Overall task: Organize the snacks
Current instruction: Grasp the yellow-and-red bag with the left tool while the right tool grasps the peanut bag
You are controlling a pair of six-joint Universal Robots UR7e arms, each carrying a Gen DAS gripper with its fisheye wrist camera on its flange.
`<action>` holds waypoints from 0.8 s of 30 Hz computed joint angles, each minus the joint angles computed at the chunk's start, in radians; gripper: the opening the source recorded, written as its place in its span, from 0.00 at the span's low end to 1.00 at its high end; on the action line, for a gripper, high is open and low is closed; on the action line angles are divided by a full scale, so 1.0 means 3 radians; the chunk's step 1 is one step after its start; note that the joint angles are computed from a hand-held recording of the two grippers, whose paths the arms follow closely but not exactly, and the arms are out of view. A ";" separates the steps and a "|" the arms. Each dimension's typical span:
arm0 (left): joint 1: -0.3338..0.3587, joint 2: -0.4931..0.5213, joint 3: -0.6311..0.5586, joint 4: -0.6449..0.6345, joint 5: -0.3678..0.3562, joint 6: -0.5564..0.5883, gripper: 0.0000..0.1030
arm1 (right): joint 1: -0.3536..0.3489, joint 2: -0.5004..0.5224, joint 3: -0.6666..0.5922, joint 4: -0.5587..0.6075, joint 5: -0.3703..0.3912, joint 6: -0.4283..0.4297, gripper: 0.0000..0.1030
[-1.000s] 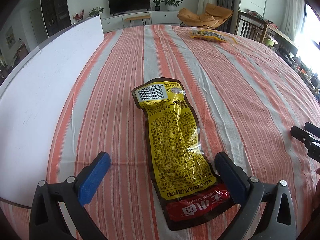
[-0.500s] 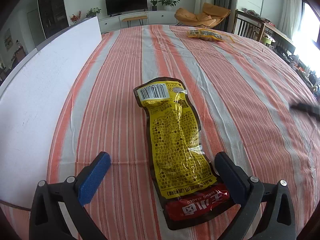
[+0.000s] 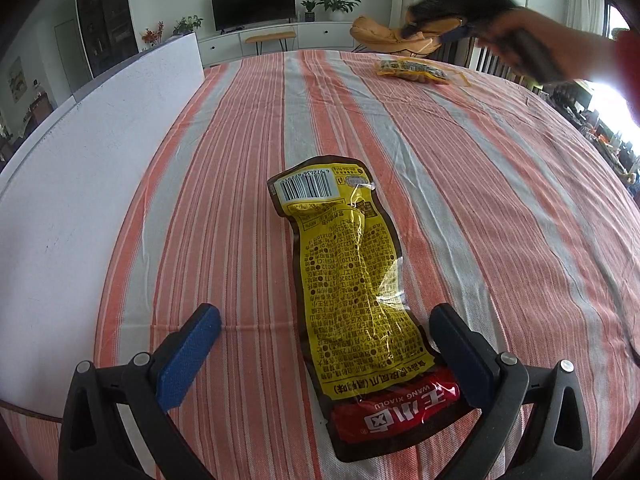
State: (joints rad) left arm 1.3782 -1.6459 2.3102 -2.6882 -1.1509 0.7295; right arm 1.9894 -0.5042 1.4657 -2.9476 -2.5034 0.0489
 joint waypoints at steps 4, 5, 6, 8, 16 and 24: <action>0.0000 0.0002 -0.0001 -0.0001 -0.0001 0.0000 1.00 | -0.0240 0.0086 -0.0241 -0.0072 0.0324 0.0209 0.82; 0.0000 0.0002 -0.0001 -0.0001 -0.0001 0.0000 1.00 | -0.0277 0.0103 -0.0297 0.0050 0.0353 0.0236 0.82; 0.0000 0.0003 -0.0001 -0.0002 -0.0001 -0.0001 1.00 | -0.0313 0.0112 -0.0354 0.0220 0.0386 0.0262 0.82; 0.0000 0.0005 -0.0001 -0.0005 -0.0002 -0.0001 1.00 | -0.0393 0.0087 -0.0437 0.0729 0.0544 0.0336 0.82; -0.0006 0.0007 -0.0001 -0.0007 0.0004 -0.0005 1.00 | -0.0357 -0.0167 -0.0335 0.1951 0.1147 0.0414 0.84; -0.0005 0.0012 -0.0008 -0.0003 0.0000 -0.0007 1.00 | 0.0025 -0.0049 0.0267 0.0960 0.0207 0.0813 0.59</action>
State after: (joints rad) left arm 1.3766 -1.6424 2.3077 -2.6890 -1.1509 0.7273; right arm 1.9970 -0.5190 1.5458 -2.6594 -2.4412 0.2929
